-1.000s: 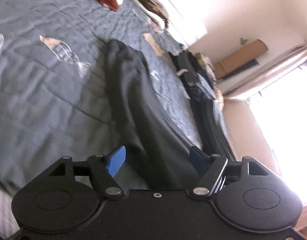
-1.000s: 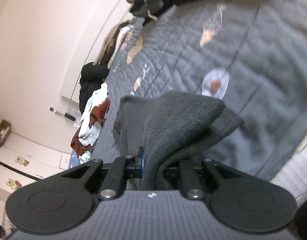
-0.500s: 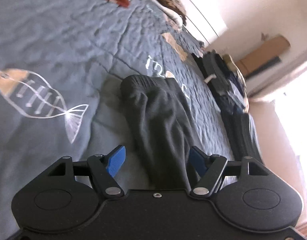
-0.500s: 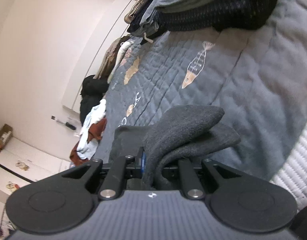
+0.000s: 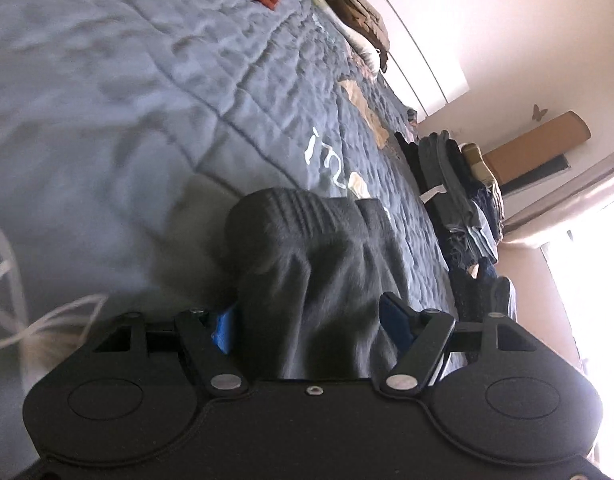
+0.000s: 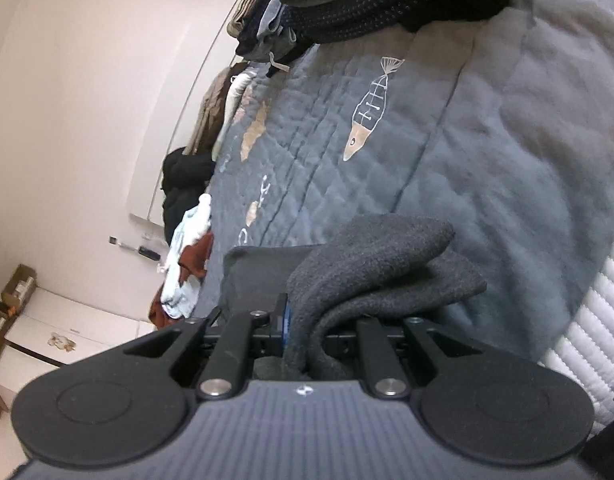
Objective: Fold clothes
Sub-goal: 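Open the left gripper while the right gripper holds the folded end, then carry the folded dark grey garment with both grippers onto the folded clothes stack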
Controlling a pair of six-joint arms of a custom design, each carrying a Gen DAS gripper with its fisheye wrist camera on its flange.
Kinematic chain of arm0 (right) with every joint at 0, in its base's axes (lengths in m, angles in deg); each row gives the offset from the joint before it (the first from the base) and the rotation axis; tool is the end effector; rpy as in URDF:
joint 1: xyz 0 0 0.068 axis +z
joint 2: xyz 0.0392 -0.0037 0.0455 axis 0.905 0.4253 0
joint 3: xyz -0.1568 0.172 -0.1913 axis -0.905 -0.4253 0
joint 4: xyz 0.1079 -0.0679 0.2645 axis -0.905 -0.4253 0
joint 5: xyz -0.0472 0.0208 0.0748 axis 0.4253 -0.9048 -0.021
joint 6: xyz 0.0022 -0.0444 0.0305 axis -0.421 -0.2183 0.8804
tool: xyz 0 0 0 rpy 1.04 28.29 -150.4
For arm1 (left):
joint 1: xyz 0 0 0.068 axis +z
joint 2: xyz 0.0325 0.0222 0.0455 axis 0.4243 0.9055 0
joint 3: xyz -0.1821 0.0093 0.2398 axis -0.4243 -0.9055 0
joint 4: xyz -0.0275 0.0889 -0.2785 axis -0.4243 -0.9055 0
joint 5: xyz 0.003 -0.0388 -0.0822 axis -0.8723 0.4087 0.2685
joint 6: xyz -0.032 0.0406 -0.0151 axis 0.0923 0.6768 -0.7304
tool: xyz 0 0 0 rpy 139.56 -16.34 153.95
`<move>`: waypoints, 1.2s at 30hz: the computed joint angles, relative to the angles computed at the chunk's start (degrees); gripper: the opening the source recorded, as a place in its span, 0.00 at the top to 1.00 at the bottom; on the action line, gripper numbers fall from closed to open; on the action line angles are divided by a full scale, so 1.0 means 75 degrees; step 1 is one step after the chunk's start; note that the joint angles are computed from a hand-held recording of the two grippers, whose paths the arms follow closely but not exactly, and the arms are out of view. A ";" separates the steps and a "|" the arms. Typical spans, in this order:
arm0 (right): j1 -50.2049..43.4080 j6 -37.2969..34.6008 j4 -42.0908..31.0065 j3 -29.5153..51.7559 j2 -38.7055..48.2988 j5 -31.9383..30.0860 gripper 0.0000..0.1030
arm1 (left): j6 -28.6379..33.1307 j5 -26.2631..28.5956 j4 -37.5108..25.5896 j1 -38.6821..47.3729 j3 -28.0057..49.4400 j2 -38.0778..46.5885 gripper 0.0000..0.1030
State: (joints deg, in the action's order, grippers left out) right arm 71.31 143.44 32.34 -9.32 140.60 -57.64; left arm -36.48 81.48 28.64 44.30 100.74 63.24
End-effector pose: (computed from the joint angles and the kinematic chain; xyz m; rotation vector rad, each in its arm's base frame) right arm 0.1989 0.0402 0.0692 0.6502 2.1390 1.1861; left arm 0.3438 0.0951 0.0491 -0.6616 2.1259 -0.9521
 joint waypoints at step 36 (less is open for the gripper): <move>-0.4897 -0.1789 -0.6686 0.2001 -0.4134 -0.5052 0.89 | 0.0972 -0.2057 -0.3951 -0.2287 0.0255 -0.5384 0.82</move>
State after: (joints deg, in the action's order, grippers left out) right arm 34.58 130.02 -17.80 5.69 109.60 -95.52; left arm -29.19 66.06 -0.99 27.16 102.65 22.87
